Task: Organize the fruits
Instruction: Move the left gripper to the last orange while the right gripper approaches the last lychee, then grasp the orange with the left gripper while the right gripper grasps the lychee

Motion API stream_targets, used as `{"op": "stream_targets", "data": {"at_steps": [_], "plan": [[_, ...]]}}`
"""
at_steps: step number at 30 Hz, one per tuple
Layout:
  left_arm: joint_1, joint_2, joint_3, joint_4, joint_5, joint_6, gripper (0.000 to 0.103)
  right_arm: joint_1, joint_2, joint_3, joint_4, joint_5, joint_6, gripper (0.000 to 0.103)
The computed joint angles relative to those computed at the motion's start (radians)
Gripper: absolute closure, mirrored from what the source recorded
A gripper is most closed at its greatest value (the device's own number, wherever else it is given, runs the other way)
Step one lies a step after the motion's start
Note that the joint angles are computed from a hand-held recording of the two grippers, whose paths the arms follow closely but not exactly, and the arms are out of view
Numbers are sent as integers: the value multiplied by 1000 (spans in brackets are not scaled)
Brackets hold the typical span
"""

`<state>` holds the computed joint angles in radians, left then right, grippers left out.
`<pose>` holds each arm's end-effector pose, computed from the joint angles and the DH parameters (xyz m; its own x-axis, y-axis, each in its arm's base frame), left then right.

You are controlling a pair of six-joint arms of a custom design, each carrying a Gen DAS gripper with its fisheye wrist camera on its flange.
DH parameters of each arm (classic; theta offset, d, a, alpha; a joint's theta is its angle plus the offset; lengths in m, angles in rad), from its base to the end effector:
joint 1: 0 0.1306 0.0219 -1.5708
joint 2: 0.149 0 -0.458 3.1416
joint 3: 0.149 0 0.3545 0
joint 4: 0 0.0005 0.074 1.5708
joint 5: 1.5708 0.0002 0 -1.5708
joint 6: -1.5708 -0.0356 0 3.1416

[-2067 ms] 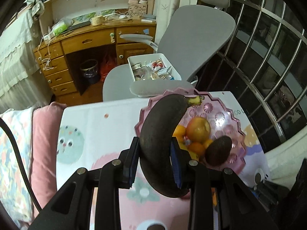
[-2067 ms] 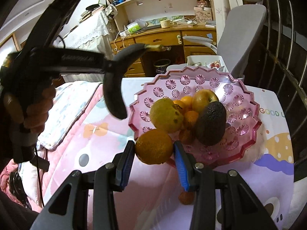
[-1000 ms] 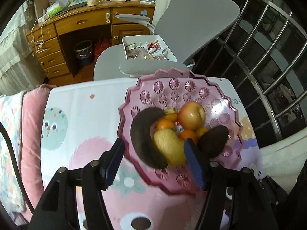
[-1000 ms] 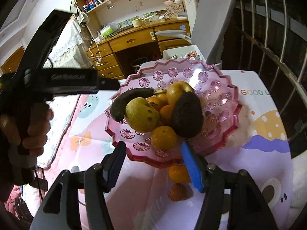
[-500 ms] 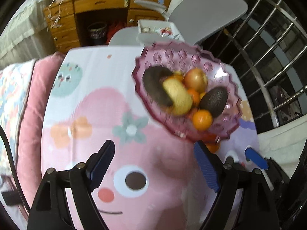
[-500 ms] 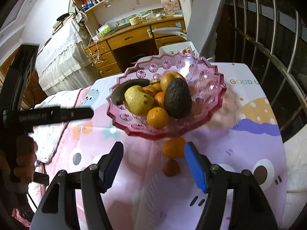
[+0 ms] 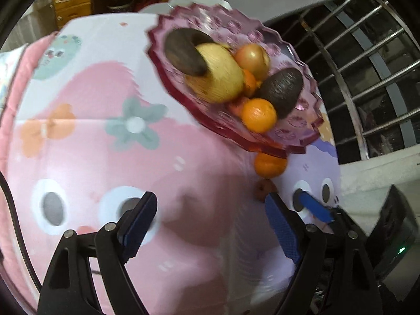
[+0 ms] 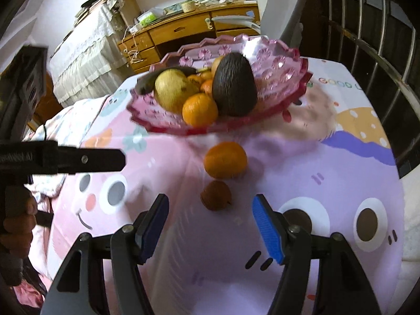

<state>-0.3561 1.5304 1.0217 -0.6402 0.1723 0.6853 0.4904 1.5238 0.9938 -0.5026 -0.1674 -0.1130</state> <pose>0.3966 -0.1546 0.3137 -0.9211 -0.3227 -0.2180 -0.2243 0.8973 -0.3803 0.3769 0.2074 0.3132 -0.8135 -0.3083 -0.4932 -0.4509 0.8699 0.1999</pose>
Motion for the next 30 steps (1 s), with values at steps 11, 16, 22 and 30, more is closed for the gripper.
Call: {"op": "stream_targets", "data": {"at_steps": [11,16,22,30], "plan": [[-45,94,31,115,68,18,20,-14,38,-54,128,-61,50,49],[-46,128,41,160,101,35,20,-15,48,-71,164,-75,72,54],[-61,167,51,209,109,63,20,-24,52,-85,196,-79,73,65],[-86,219,101,214,82,64,27,-40,51,-92,195,-113,87,72]]}}
